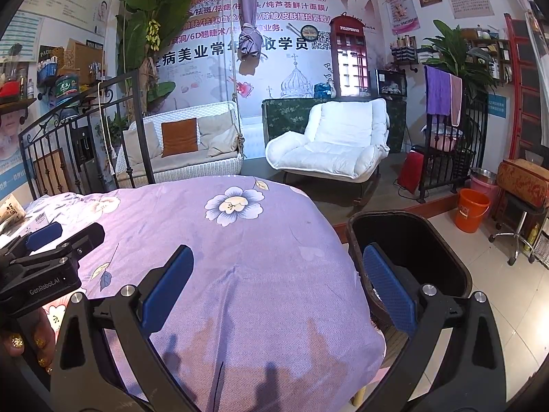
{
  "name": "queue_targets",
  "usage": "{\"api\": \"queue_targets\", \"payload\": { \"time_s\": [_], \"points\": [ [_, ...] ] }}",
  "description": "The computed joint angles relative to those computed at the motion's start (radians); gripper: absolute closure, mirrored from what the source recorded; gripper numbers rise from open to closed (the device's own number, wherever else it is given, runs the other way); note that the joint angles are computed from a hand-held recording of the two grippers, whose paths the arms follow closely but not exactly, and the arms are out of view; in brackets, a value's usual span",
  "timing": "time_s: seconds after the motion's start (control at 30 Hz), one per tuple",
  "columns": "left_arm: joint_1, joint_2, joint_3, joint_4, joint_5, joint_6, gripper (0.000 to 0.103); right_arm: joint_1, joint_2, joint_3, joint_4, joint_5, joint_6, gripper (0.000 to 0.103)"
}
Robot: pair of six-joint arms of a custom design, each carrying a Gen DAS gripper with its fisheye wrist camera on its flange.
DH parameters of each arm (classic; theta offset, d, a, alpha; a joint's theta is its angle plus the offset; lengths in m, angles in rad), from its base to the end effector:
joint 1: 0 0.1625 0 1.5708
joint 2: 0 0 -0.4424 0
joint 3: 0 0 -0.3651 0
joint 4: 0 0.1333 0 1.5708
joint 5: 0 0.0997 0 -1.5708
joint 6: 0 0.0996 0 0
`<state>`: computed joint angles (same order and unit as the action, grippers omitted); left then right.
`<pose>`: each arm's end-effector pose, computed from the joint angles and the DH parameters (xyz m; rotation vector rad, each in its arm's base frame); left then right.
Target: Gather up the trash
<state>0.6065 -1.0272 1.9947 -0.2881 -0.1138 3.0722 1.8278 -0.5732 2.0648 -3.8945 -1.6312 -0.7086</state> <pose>-0.1671 -0.3986 0.1700 -0.0746 1.6881 -1.4437 0.2607 -0.4911 0.0452 1.2106 -2.3864 1.1341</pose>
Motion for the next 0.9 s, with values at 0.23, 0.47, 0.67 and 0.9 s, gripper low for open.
{"api": "queue_targets", "payload": {
  "time_s": [0.23, 0.47, 0.67, 0.9],
  "points": [
    [0.006, 0.007, -0.006, 0.040, 0.004, -0.039, 0.005, -0.001, 0.004, -0.001, -0.001, 0.000, 0.000, 0.005],
    [0.007, 0.014, -0.011, 0.053, 0.004, -0.049, 0.005, 0.000, 0.007, -0.003, -0.002, -0.001, 0.001, 0.005],
    [0.005, 0.016, -0.012, 0.050, 0.002, -0.047, 0.005, 0.001, 0.006, -0.003, -0.001, -0.002, 0.000, 0.005],
    [0.006, 0.014, -0.011, 0.046, 0.003, -0.044, 0.005, 0.002, 0.016, -0.003, -0.012, 0.000, 0.008, 0.005]
  ]
}}
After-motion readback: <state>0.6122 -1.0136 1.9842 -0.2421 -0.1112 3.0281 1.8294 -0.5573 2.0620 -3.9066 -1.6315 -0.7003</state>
